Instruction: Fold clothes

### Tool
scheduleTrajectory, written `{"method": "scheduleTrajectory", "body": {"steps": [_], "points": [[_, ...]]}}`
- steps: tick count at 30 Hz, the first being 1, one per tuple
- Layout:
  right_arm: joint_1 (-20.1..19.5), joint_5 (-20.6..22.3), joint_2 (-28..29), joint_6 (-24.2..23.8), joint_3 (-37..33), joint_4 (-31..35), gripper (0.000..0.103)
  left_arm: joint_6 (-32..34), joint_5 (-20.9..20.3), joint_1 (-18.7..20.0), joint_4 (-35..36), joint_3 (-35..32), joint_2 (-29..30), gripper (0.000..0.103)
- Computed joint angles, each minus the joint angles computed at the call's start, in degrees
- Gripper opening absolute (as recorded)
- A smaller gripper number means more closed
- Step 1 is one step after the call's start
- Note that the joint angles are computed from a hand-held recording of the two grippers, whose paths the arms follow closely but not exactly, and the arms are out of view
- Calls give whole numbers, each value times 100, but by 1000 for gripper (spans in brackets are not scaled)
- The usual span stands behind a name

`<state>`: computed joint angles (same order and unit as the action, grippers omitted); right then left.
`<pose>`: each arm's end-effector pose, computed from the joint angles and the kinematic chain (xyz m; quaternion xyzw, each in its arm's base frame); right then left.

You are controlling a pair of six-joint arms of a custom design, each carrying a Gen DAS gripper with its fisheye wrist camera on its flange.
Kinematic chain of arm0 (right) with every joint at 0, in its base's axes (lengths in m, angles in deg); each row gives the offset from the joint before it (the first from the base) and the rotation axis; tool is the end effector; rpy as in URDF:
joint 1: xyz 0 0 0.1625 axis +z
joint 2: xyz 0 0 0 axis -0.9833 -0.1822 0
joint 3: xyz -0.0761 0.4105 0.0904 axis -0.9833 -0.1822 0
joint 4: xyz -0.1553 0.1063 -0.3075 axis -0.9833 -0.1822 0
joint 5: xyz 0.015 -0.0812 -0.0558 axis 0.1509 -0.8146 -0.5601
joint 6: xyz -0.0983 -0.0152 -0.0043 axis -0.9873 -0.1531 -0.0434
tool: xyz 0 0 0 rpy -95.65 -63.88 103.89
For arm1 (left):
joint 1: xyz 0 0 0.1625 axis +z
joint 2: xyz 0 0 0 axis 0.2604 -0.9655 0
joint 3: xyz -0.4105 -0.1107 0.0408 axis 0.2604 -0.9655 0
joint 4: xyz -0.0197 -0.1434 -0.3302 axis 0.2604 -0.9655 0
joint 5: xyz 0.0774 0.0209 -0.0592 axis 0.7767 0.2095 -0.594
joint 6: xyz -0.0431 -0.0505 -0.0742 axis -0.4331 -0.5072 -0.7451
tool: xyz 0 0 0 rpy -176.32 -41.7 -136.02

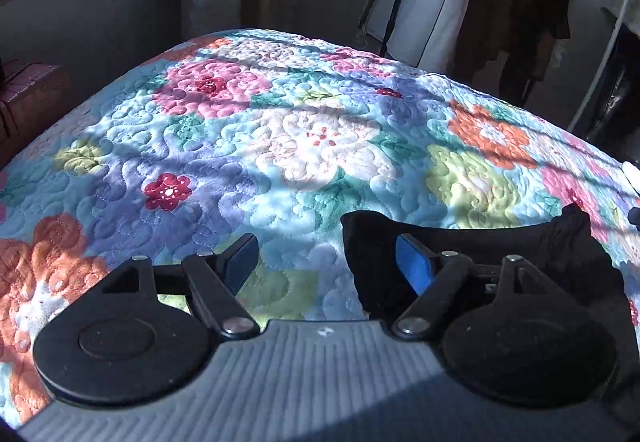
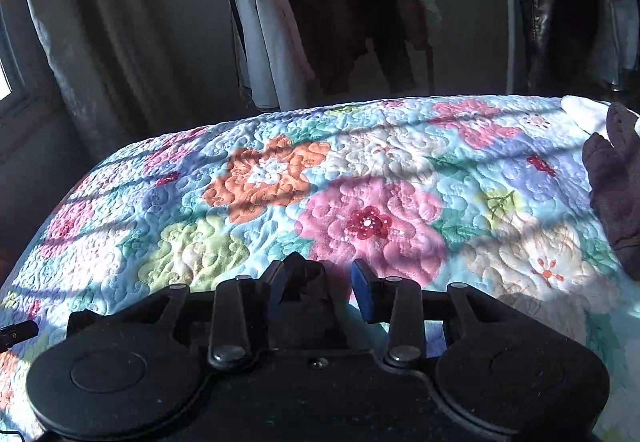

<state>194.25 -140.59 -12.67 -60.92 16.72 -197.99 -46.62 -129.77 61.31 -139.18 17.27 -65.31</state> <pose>0.3118 -0.5333 0.0552 0.0249 -0.8515 0.4405 0.2834 0.0443 -0.5833 0.3922 0.1775 0.8875 -0.3466 0.2465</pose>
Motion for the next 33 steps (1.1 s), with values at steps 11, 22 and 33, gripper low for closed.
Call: {"method": "scheduleTrajectory", "body": {"steps": [11, 22, 33], "points": [[1062, 995, -878, 1320, 2482, -272, 42, -245, 784, -542, 1319, 1583, -2170, 78], [2859, 633, -2301, 3189, 2520, 3204, 43, -1525, 342, -1142, 4984, 618, -3794, 96], [2826, -778, -185, 1854, 2804, 985, 26, -1412, -449, -639, 3219, 2626, -3679, 52]]}}
